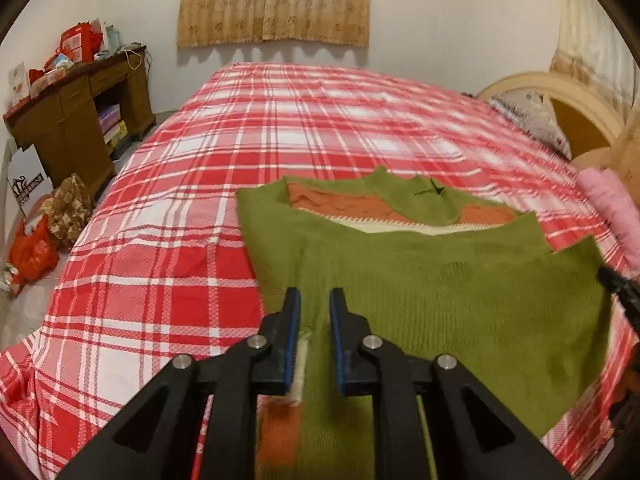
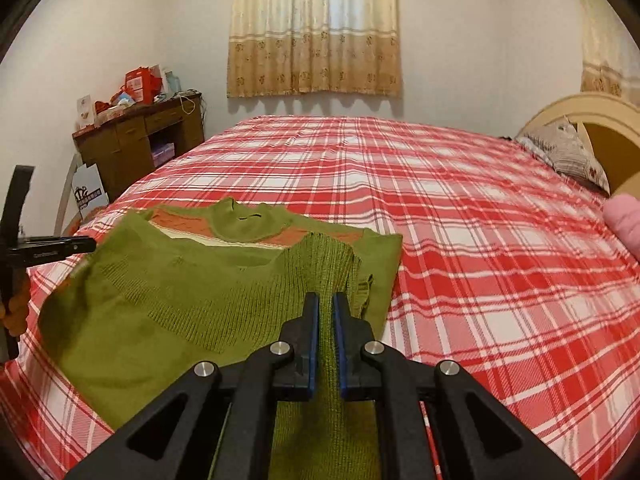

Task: Fold small clothes
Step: 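Lay the hem down over the collar with both tools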

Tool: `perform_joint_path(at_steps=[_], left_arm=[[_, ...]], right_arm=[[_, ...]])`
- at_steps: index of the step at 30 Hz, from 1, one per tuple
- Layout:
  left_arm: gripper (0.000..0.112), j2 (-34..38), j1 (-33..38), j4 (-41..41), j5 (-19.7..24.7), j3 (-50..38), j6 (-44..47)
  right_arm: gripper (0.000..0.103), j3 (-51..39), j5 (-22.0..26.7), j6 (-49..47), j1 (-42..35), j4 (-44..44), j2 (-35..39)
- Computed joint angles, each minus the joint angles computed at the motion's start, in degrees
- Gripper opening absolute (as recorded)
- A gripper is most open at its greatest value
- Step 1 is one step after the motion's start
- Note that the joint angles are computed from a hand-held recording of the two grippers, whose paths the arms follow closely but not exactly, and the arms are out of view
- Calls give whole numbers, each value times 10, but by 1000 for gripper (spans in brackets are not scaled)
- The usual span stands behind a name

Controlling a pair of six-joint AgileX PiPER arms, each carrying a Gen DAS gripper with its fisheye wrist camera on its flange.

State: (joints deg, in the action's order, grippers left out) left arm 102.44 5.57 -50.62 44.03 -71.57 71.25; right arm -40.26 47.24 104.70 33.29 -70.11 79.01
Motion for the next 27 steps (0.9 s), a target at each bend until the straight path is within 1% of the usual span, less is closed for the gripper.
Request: perform_joint_path(at_steps=[2,3,5,6,7,8,10,12,14,15,18,20,22,25,26,27], left_arm=[[29,-9,7,-29,6,8,40],[32,-13,5,-37,10,10,55],[44,-9,-8,-39,19,5,67],[47,-5,-14,-37,22,1,71],[53,0,-29,-28,7,0,70],[54,5,-44,-14,-19,1,60],[54,25,-65,24,-38,-14,17],[49,43,-73,52,-38,-28,-18],[14,51,-79,73,-46,-29,-36],[14,55,-79,79,-43,-30,-40],[9,37,-79,66,-62,-4,-14],[7,23,-77,63,-67,4,-18],[7,15,-67,49,-56,-9,-31],[7,27,-53,41,-13,-58,-70],[7,28,-54,46,-11,-70,-83],[7,28,-58,55,-21,-77,-92]], right_arm=[[7,4,-4,4,-2,-3,1],[7,3,-4,4,-2,-3,2],[7,2,-5,7,-2,-5,3],[7,3,-5,10,-2,-7,3],[7,4,-7,12,-3,-8,2],[7,5,-7,12,-3,-8,1],[7,6,-8,12,-4,-8,1],[7,6,-9,12,-3,-8,1],[7,8,-9,11,-3,-7,-1],[7,9,-10,12,-3,-7,0],[7,11,-14,16,-6,-11,1],[7,10,-15,17,-6,-14,0],[7,4,-17,5,-9,-15,-3],[7,-18,-19,-25,-23,-21,-2],[7,-24,-22,-34,-28,-21,-3],[7,-33,-22,-42,-35,-25,-1]])
